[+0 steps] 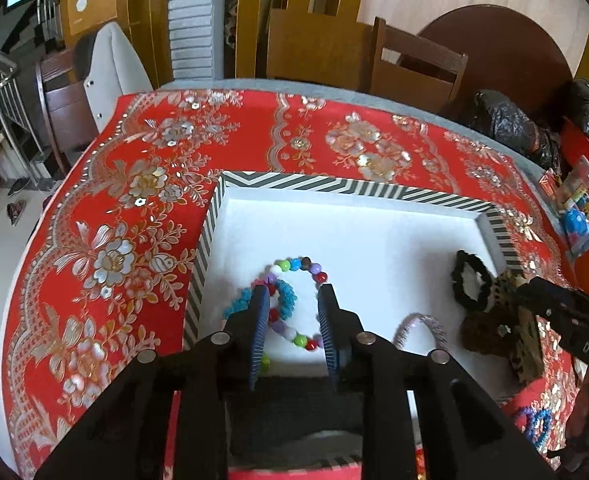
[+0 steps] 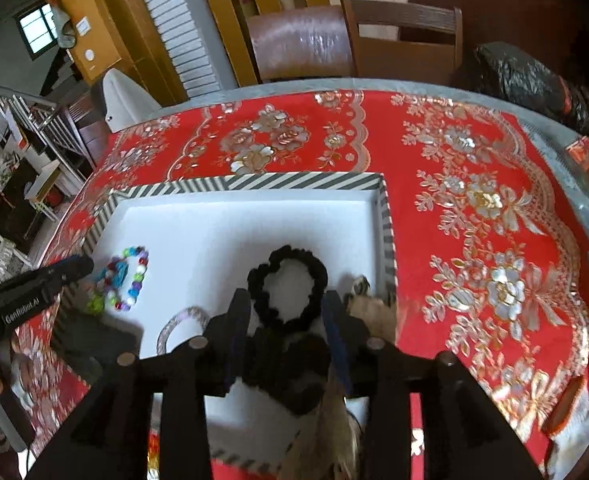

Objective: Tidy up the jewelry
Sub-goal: 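Lower and release the bead bracelet with the left gripper while the right gripper releases the scrunchie, then withdraw both tools from the tray toward the remaining bracelets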

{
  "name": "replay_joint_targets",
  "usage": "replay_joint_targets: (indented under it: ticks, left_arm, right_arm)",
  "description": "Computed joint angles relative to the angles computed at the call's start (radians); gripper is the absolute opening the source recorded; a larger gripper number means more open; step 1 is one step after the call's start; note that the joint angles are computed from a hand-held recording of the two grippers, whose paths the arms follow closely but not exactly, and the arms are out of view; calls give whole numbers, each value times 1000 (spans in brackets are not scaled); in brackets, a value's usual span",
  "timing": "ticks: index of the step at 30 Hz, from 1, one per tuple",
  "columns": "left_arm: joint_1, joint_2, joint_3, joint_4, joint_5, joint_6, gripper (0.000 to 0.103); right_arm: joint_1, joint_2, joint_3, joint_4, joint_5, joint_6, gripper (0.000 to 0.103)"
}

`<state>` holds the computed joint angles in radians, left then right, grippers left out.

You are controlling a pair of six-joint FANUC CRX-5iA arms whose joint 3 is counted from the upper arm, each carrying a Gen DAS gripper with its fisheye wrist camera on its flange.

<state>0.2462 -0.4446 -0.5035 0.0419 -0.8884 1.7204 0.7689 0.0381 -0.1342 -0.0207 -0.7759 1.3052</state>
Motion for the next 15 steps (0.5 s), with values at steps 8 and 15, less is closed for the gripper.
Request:
replay_joint_targets:
  ticks: [8,15]
  left_arm:
    - [-76,-106,-8,-103,-48,109,29]
    - [-226,-161,23,-283,-122,285,29]
  right_arm:
    - [32,-128,-105,58,-1,-75,50]
    - [91,-231,-197,122,-4,-120,51]
